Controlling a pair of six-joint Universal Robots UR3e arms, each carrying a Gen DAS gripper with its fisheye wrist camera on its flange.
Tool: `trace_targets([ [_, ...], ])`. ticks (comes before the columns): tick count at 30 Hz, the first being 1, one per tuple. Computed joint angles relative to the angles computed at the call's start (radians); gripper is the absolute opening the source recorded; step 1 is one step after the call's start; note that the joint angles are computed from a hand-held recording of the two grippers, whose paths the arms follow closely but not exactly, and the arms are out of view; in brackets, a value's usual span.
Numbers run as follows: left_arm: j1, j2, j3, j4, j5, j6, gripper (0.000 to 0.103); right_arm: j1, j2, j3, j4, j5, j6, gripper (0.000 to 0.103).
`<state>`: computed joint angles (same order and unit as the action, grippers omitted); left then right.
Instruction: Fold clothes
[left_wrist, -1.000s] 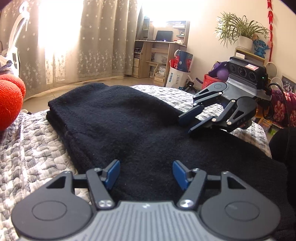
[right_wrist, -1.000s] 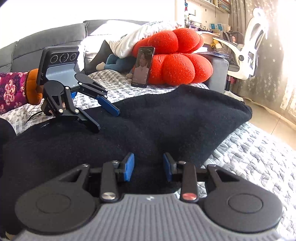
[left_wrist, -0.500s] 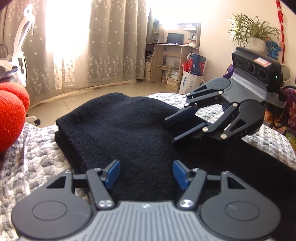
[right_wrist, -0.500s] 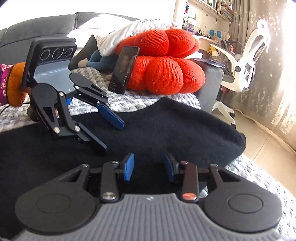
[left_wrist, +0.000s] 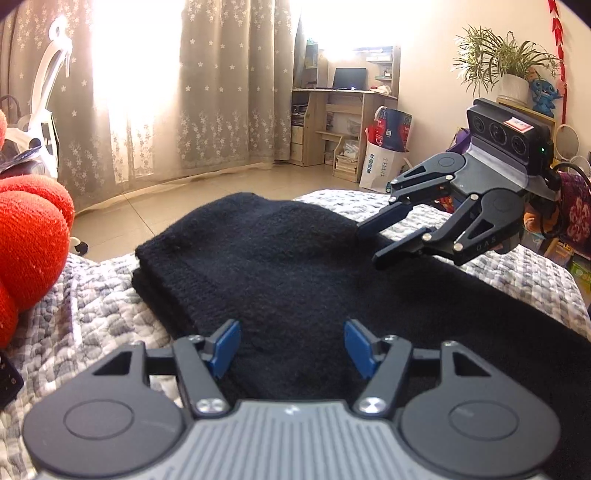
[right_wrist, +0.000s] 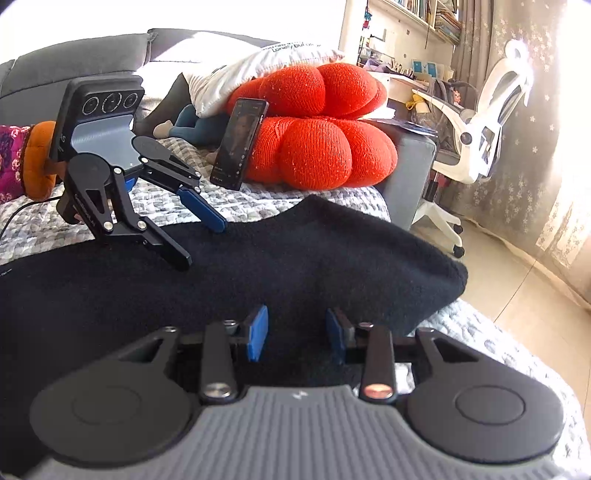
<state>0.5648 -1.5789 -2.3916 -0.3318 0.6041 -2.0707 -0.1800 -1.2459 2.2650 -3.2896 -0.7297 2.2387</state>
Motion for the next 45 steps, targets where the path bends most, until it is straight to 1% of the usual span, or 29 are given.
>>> trace_targets([
  [3,-0.087,-0.141,0.075,0.213,0.035,-0.145,0.064,0.06,0.095,-0.131,-0.025,-0.041,0.068,0.038],
  [5,-0.144,-0.232,0.154,0.297,0.078,-0.211,0.064,0.09,0.158,-0.22,-0.023,-0.075,0.097,0.038],
  [7,-0.197,-0.314,0.24,0.344,0.139,-0.28,0.064,0.113,0.214,-0.299,-0.021,-0.128,0.125,0.038],
  [8,-0.216,-0.355,0.284,0.355,0.172,-0.312,0.064,0.106,0.219,-0.311,0.005,-0.135,0.113,0.038],
  [9,-0.22,-0.385,0.311,0.355,0.183,-0.327,0.064,0.1,0.225,-0.325,0.03,-0.141,0.101,0.038],
  [10,-0.213,-0.408,0.327,0.346,0.174,-0.331,0.065,0.094,0.231,-0.339,0.055,-0.148,0.089,0.036],
  [12,-0.187,-0.429,0.326,0.338,0.137,-0.334,0.066,0.081,0.242,-0.365,0.104,-0.161,0.067,0.035],
  [15,-0.175,-0.411,0.288,0.358,0.135,-0.317,0.066,0.041,0.206,-0.331,0.161,-0.13,0.022,0.035],
  [18,-0.181,-0.385,0.26,0.377,0.163,-0.304,0.066,0.008,0.17,-0.289,0.176,-0.102,0.005,0.035],
  [21,-0.167,-0.349,0.221,0.39,0.173,-0.292,0.066,-0.012,0.132,-0.216,0.122,-0.09,0.02,0.035],
  [24,-0.153,-0.306,0.193,0.376,0.167,-0.272,0.065,-0.023,0.088,-0.19,0.133,-0.068,0.018,0.039],
  [26,-0.154,-0.311,0.206,0.396,0.163,-0.295,0.065,-0.018,0.085,-0.206,0.123,-0.062,0.048,0.041],
  [30,-0.192,-0.396,0.298,0.496,0.186,-0.419,0.065,0.04,0.175,-0.312,0.045,-0.105,0.161,0.041],
  [32,-0.216,-0.443,0.349,0.524,0.214,-0.468,0.065,0.066,0.224,-0.358,0.023,-0.132,0.189,0.041],
  [35,-0.226,-0.492,0.385,0.524,0.24,-0.49,0.065,0.08,0.278,-0.399,0.005,-0.15,0.209,0.042],
  [38,-0.205,-0.508,0.394,0.498,0.209,-0.503,0.065,0.064,0.299,-0.405,0.005,-0.139,0.215,0.042],
  [40,-0.207,-0.508,0.409,0.471,0.213,-0.505,0.065,0.058,0.301,-0.401,0.004,-0.142,0.213,0.042],
  [42,-0.213,-0.502,0.41,0.47,0.226,-0.502,0.065,0.061,0.294,-0.398,0.007,-0.15,0.219,0.042],
  [45,-0.189,-0.481,0.387,0.478,0.198,-0.536,0.065,0.058,0.265,-0.389,0.018,-0.142,0.244,0.044],
])
